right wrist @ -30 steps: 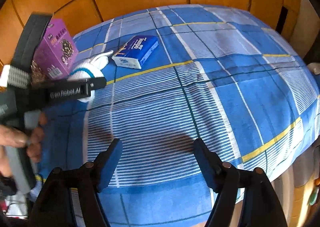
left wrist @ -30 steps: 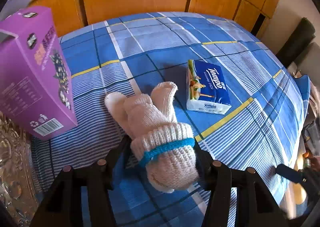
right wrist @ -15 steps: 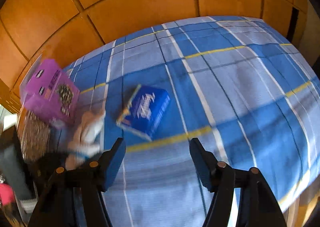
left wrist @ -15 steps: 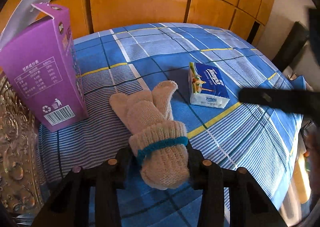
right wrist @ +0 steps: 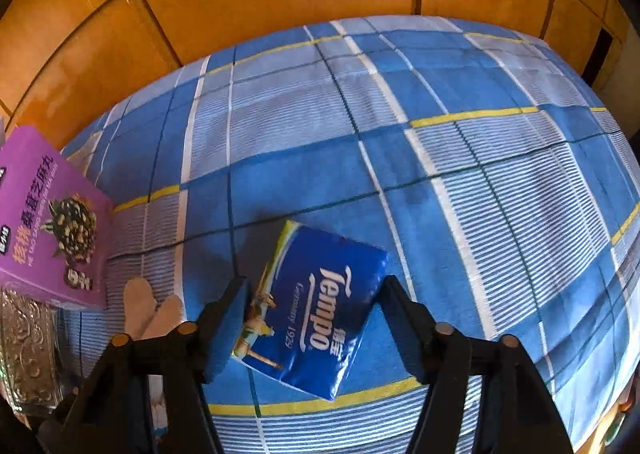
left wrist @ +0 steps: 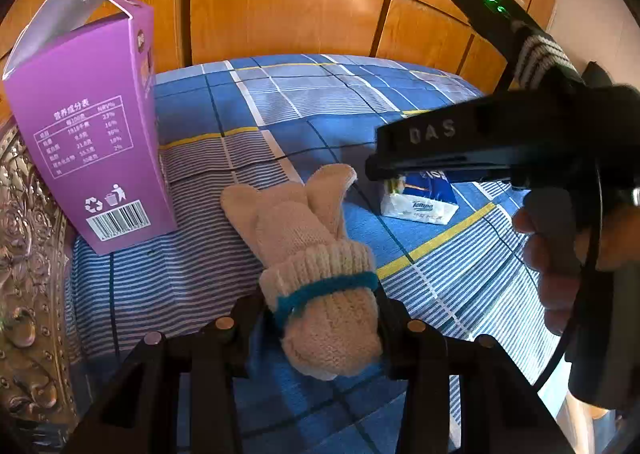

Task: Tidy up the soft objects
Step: 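Grasp the blue Tempo tissue pack with the right tool and lift, then carry the knit glove toward the gold tray with left tool while right tool holds the Tempo pack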

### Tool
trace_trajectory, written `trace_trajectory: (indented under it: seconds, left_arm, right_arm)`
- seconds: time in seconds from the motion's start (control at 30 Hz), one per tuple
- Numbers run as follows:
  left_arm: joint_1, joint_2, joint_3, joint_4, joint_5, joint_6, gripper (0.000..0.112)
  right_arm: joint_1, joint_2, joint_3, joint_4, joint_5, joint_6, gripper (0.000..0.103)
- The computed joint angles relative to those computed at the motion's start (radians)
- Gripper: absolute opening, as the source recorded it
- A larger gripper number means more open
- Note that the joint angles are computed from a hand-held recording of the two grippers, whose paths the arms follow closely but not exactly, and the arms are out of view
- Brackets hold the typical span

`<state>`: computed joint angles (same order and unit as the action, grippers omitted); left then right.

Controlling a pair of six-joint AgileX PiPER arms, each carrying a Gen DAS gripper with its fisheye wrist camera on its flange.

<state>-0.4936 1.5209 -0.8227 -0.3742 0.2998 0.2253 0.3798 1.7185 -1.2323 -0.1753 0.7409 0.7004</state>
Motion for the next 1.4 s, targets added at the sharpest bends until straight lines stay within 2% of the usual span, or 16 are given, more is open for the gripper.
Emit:
trace_trajectory:
  seconds: [0.13,0.23,0.3,0.37,0.5,0.6,0.83,0.97,1.1,1.27,1.4]
  left_arm:
    - [0.003,-0.007,0.009,-0.017,-0.003,0.016,0.044]
    - [0.006,-0.006,0.007,-0.023,-0.001,0.023,0.044]
    - [-0.002,-0.003,0.000,0.022,0.001,-0.023,0.044]
    - [-0.023,0.004,-0.016,0.136,0.011,-0.132,0.044]
    - [-0.063,0.023,-0.062,0.337,0.064,-0.299,0.043]
    - [-0.073,0.039,-0.102,0.389,0.117,-0.343,0.041]
    - [-0.086,0.066,-0.227,0.365,0.237,-0.335,0.036]
    - [-0.099,0.072,-0.343,0.352,0.294,-0.309,0.036]
    - [-0.067,0.118,-0.535,0.315,0.392,-0.275,0.036]
    - [0.041,0.192,-0.822,0.288,0.550,-0.258,0.036]
    - [0.148,0.205,-0.968,0.305,0.623,-0.248,0.036]
  right_arm:
    - [-0.010,-0.072,0.068,0.036,0.021,-0.080,0.059]
    - [-0.014,-0.187,0.197,0.059,0.028,-0.127,0.059]
    - [0.001,-0.254,0.273,0.046,0.020,-0.116,0.060]
    - [0.023,-0.324,0.356,0.027,-0.007,-0.083,0.058]
    - [0.125,-0.381,0.444,-0.154,-0.039,0.131,0.057]
    - [0.162,-0.381,0.458,-0.233,-0.040,0.239,0.057]
    - [0.202,-0.402,0.500,-0.334,-0.066,0.366,0.057]
    - [0.203,-0.397,0.503,-0.347,-0.079,0.382,0.057]
    - [0.220,-0.403,0.520,-0.388,-0.084,0.424,0.057]
    - [0.253,-0.419,0.543,-0.448,-0.082,0.489,0.057]
    - [0.269,-0.416,0.542,-0.463,-0.070,0.510,0.057]
